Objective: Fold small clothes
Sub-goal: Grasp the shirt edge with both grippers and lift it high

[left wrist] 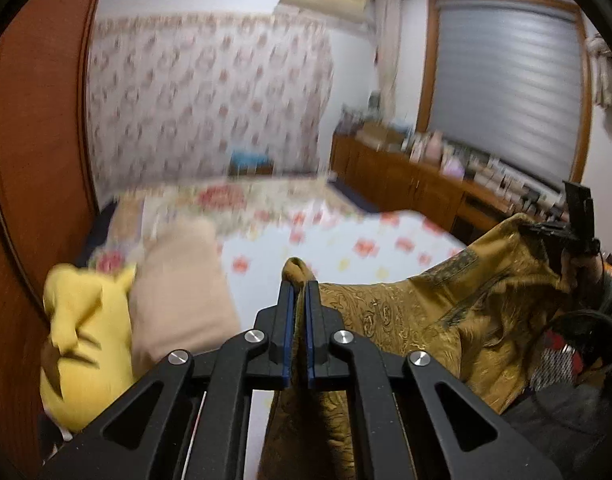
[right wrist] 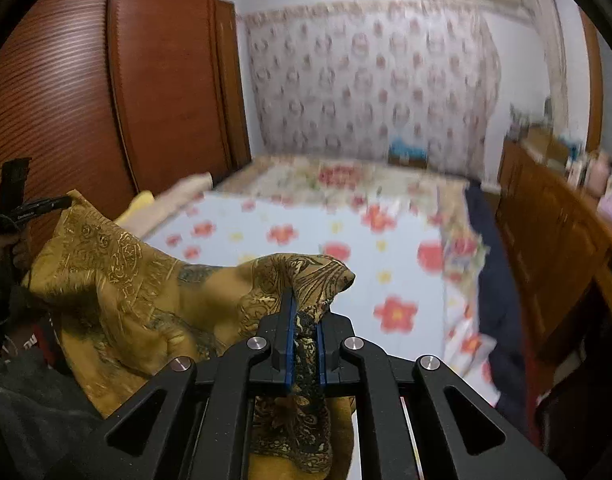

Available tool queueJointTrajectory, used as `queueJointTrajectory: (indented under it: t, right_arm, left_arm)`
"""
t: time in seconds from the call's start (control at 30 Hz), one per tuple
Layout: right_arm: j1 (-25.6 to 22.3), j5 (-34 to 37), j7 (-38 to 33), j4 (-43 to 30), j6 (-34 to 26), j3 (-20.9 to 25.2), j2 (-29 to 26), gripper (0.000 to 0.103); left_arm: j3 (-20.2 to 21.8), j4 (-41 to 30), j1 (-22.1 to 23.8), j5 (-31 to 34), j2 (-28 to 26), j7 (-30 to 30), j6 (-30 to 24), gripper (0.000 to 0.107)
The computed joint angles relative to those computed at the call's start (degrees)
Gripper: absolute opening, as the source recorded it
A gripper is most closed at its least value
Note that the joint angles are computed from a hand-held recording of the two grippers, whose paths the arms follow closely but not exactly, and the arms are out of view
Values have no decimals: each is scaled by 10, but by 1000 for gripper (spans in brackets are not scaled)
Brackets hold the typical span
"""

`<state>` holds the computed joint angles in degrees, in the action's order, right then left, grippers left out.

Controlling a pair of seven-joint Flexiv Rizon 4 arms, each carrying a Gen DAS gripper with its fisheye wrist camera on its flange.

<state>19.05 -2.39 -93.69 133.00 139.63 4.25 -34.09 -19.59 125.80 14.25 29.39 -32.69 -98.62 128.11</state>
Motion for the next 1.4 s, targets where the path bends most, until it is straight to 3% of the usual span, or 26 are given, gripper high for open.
queueJointTrajectory:
  t: [0.17,0.33,0.47,0.7,0.87,0.97,1.07,1.17,1.27,1.4]
  right_arm:
    - [31,57,-36,45,45,2,87,7]
    - [57,119,-97,70,51,11,181,7]
    - [76,185,-159,80,56,35,250,7]
    - [61,247,-225,86,30,100,344,7]
    - [50,243,-224,96,65,117,322,7]
    - [29,180,-186,102,82,94,297,7]
    - [32,179,-192,78,65,83,295,7]
    - [22,155,-172,64,53,74,295,7]
    - [24,157,-182,27,26,62,271,7]
    - [43,183,-205,-70,-74,19,204,7]
  left_arm:
    - [12,7,-2,8,74,-22,41,5]
    - [41,-2,-2,29,130,-74,69,5]
    - [76,-1,-8,38,164,-105,101,5]
    - [140,0,-34,43,210,-132,127,5]
    - [174,19,-58,21,193,-113,169,5]
    - [176,18,-55,27,194,-123,181,5]
    - [179,10,-50,35,204,-140,177,5]
    - [173,-26,-45,46,195,-165,148,5]
    - [163,-58,-56,27,172,-152,108,5]
    - [138,-126,-68,-13,97,-110,32,5]
